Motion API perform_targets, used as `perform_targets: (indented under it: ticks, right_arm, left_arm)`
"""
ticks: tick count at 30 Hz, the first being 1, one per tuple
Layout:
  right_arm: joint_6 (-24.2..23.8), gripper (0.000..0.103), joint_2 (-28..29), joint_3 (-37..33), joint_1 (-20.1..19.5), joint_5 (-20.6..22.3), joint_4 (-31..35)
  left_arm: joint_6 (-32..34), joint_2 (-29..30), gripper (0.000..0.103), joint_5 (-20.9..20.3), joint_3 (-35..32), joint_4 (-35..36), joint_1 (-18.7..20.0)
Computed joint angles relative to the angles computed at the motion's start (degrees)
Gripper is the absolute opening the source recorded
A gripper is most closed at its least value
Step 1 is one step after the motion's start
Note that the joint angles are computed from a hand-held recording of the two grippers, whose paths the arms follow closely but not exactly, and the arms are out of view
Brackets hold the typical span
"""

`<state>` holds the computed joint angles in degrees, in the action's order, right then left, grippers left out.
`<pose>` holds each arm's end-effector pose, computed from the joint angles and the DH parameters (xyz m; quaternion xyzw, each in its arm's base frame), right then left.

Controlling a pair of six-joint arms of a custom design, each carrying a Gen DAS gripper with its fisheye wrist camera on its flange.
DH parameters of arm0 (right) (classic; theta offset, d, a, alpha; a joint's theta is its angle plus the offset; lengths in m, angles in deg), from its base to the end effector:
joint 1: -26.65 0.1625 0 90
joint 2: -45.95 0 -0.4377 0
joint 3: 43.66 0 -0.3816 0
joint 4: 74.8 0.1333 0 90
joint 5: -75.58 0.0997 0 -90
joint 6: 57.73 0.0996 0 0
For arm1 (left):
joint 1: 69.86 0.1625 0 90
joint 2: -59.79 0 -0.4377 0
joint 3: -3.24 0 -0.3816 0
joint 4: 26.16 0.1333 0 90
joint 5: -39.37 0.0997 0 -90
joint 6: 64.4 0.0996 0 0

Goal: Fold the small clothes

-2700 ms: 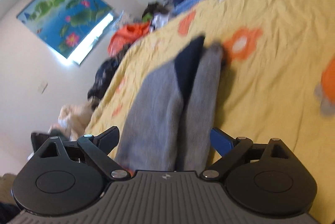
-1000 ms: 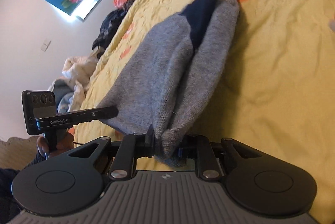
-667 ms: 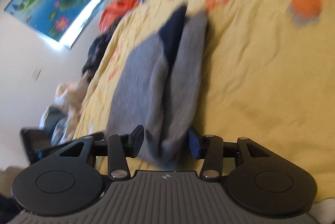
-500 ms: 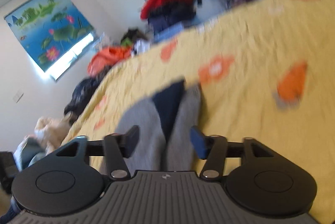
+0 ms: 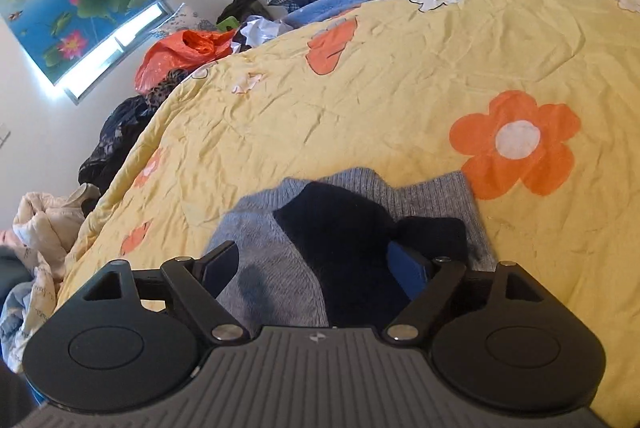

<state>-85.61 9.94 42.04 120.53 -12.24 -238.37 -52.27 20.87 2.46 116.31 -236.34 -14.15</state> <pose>0.1863 -0.7214 0.0782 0.2714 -0.9398 0.2062 0.0248 -0.1379 -0.5802 0.1006 0.1639 0.8256 -0.4223 0.3364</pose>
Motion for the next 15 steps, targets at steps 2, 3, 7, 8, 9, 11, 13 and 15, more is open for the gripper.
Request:
perform_targets:
  ticks: [2, 3, 7, 8, 9, 11, 13, 15]
  right_arm:
    - [0.9, 0.082, -0.3, -0.3, 0.0, 0.4, 0.6]
    - [2.2, 0.080, -0.6, 0.0, 0.0, 0.6, 0.0]
    - [3.5, 0.071, -2.9, 5.5, 0.6, 0.6, -9.3]
    - [2.3, 0.072, -3.9, 7.1, 0.4, 1.9, -10.0]
    - [0.9, 0.077, -4.4, 8.2, 0.6, 2.1, -10.2]
    - [-2.3, 0.084, -3.9, 8.5, 1.3, -1.2, -10.3]
    - [-2.7, 0.083, -2.0, 6.3, 1.2, -4.3, -8.8]
    - [-3.0, 0.083, -0.9, 5.1, 0.3, -1.8, -9.4]
  left_arm:
    - [1.4, 0.4, 0.082, 0.0, 0.1, -1.6, 0.0]
    - [1.4, 0.4, 0.082, -0.2, 0.2, -1.6, 0.0]
    - [1.5, 0.4, 0.082, -0.1, 0.4, -2.0, -0.3]
    - [1.5, 0.5, 0.082, 0.1, 0.4, -2.3, -0.4]
    - [1.6, 0.7, 0.082, 0.3, 0.4, -2.5, -0.5]
    - [1.6, 0.8, 0.082, 0.5, 0.4, -2.5, -0.6]
    - [2.1, 0.9, 0.082, 0.6, 0.3, -2.5, -0.7]
    - [2.1, 1.1, 0.082, 0.8, 0.1, -2.5, -0.7]
